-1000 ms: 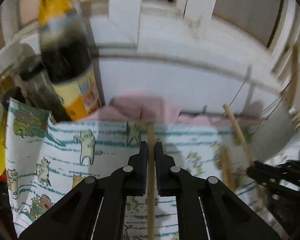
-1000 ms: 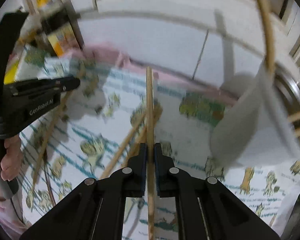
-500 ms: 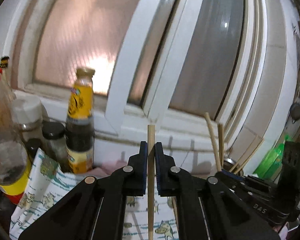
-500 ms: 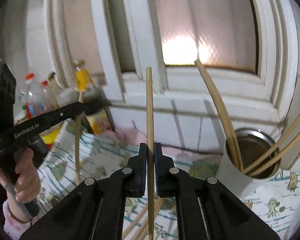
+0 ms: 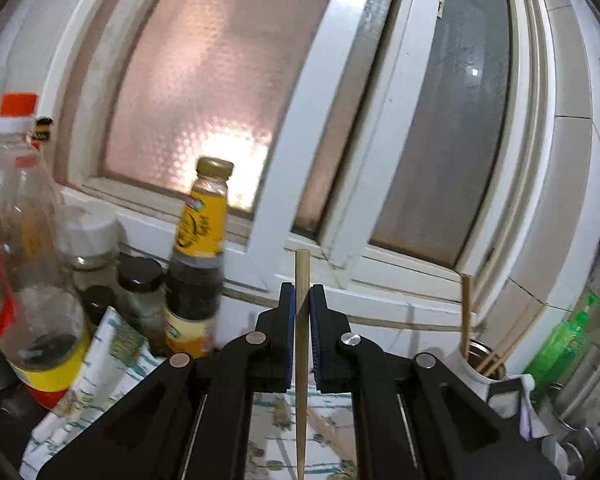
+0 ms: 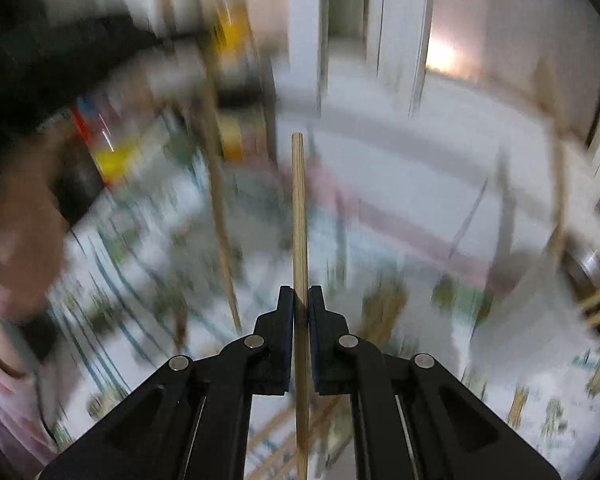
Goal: Organize utensils
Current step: 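Lift both held chopsticks and carry them over the white cup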
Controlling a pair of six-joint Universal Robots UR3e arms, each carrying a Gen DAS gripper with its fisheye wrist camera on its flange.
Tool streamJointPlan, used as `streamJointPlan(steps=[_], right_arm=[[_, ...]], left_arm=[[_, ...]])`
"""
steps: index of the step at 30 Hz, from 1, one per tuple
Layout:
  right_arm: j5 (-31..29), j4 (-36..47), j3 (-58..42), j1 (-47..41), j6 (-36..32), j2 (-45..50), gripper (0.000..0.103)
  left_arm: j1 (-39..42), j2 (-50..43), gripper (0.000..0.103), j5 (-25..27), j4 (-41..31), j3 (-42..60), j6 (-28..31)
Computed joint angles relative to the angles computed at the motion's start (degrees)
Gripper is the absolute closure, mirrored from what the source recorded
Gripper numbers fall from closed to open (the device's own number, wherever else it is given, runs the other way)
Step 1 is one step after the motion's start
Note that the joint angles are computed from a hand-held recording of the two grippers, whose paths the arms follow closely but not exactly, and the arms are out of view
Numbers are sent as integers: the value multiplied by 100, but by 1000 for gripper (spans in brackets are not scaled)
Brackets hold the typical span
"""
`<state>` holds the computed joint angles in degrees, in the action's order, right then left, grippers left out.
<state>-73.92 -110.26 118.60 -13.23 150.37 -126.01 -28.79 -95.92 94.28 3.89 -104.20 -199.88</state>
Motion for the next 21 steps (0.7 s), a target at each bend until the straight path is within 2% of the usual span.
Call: streamJointPlan(steps=[2, 4, 5, 9, 11, 13, 14, 15, 17, 19, 21], right_arm=[[-149, 227, -161, 95, -69, 290, 95], [-547, 124, -197, 338, 7, 387, 95], [-567, 125, -170, 329, -48, 364, 95], [-296, 124, -75, 172, -155, 223, 95], [-115, -248, 182, 135, -89, 147, 95], [-47, -638, 274, 172, 117, 165, 93], [-161, -1200, 372, 443, 421, 478, 92], [-234, -1408, 317, 525, 602, 674, 90], [-302, -1556, 121, 644, 799, 1056, 90], [-400, -1786, -2, 716, 1031, 1361, 90], [-538, -1983, -116, 828, 1153, 1680, 90]], left_arm=[[-42, 8, 97, 148, 98, -35, 27], [-103, 10, 97, 349, 220, -64, 89], [-148, -4, 97, 474, 250, -53, 138], [-288, -134, 97, 947, 214, 92, 297], [-271, -155, 97, 1019, 192, 99, 282], [-202, -168, 97, 1005, 174, 87, 260], [-148, -174, 97, 979, 206, 51, 251], [-116, -200, 97, 989, 221, 44, 228], [26, -175, 96, 886, 201, -8, 150], [293, -25, 96, 476, 150, -152, 43], [394, 49, 96, 408, 81, -201, -25]])
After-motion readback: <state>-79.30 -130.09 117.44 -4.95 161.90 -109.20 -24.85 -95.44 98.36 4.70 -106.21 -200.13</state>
